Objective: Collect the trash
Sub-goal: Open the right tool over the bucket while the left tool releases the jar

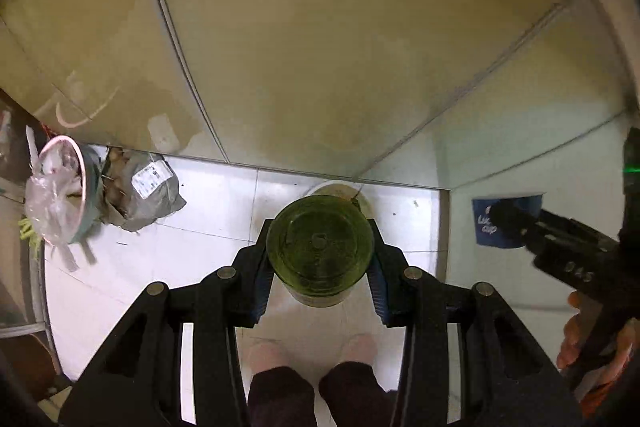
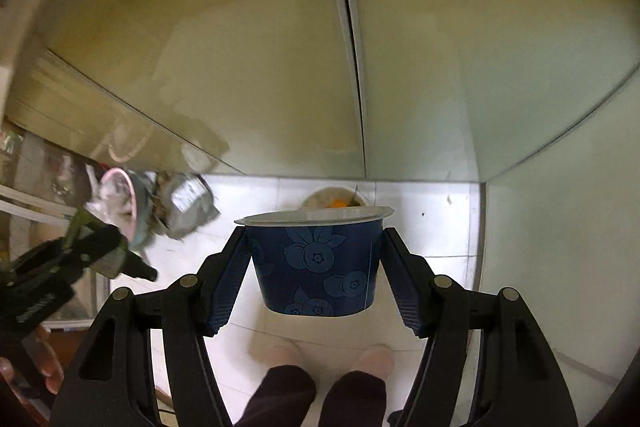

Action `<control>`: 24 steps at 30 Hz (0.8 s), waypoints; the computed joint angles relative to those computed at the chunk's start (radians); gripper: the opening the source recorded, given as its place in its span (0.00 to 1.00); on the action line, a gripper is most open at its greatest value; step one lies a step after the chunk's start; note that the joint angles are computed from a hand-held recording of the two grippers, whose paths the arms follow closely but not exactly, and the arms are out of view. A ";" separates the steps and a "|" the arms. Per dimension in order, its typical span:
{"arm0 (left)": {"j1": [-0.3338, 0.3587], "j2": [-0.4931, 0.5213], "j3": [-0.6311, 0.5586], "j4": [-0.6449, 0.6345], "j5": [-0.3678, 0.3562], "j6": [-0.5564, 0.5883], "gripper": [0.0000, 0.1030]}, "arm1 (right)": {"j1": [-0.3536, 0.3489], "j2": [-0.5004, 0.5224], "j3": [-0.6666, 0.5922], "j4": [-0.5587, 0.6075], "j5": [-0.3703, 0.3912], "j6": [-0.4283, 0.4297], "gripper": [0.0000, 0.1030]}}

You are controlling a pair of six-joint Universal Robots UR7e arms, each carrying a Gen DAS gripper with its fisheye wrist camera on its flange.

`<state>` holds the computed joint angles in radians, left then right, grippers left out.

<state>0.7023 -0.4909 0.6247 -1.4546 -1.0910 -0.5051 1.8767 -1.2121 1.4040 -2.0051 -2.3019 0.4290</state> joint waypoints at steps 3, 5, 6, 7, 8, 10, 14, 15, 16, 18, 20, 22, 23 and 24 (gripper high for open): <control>0.026 -0.023 0.117 -0.109 0.001 0.003 0.39 | -0.062 0.022 0.048 -0.081 0.060 -0.071 0.61; 0.042 -0.029 0.168 -0.159 0.004 0.010 0.39 | -0.093 0.052 0.061 -0.127 0.084 -0.128 0.61; 0.052 -0.035 0.203 -0.191 0.006 0.012 0.39 | -0.108 0.070 0.070 -0.161 0.094 -0.164 0.61; 0.060 -0.038 0.228 -0.212 0.007 0.012 0.39 | -0.116 0.089 0.071 -0.186 0.102 -0.188 0.61; 0.068 -0.040 0.249 -0.232 0.006 0.013 0.39 | -0.125 0.103 0.071 -0.207 0.111 -0.210 0.61; 0.085 -0.036 0.282 -0.267 0.006 0.012 0.39 | -0.146 0.126 0.073 -0.247 0.141 -0.253 0.61; 0.107 -0.029 0.337 -0.321 0.010 0.021 0.39 | -0.185 0.149 0.074 -0.297 0.187 -0.327 0.61; 0.110 -0.025 0.342 -0.328 0.009 0.022 0.39 | -0.188 0.157 0.075 -0.316 0.181 -0.347 0.62; 0.114 -0.019 0.349 -0.335 0.007 0.022 0.39 | -0.190 0.162 0.077 -0.328 0.172 -0.360 0.63; 0.121 -0.008 0.353 -0.343 -0.004 0.021 0.39 | -0.202 0.156 0.078 -0.326 0.181 -0.382 0.63; 0.126 0.007 0.356 -0.353 -0.027 0.025 0.39 | -0.213 0.146 0.090 -0.332 0.188 -0.372 0.63; 0.125 0.025 0.355 -0.363 -0.044 0.041 0.39 | -0.224 0.128 0.107 -0.332 0.204 -0.349 0.63; 0.125 0.033 0.353 -0.367 -0.054 0.046 0.39 | -0.230 0.118 0.115 -0.335 0.214 -0.341 0.63; 0.126 0.044 0.348 -0.369 -0.068 0.051 0.39 | -0.236 0.103 0.128 -0.339 0.218 -0.329 0.63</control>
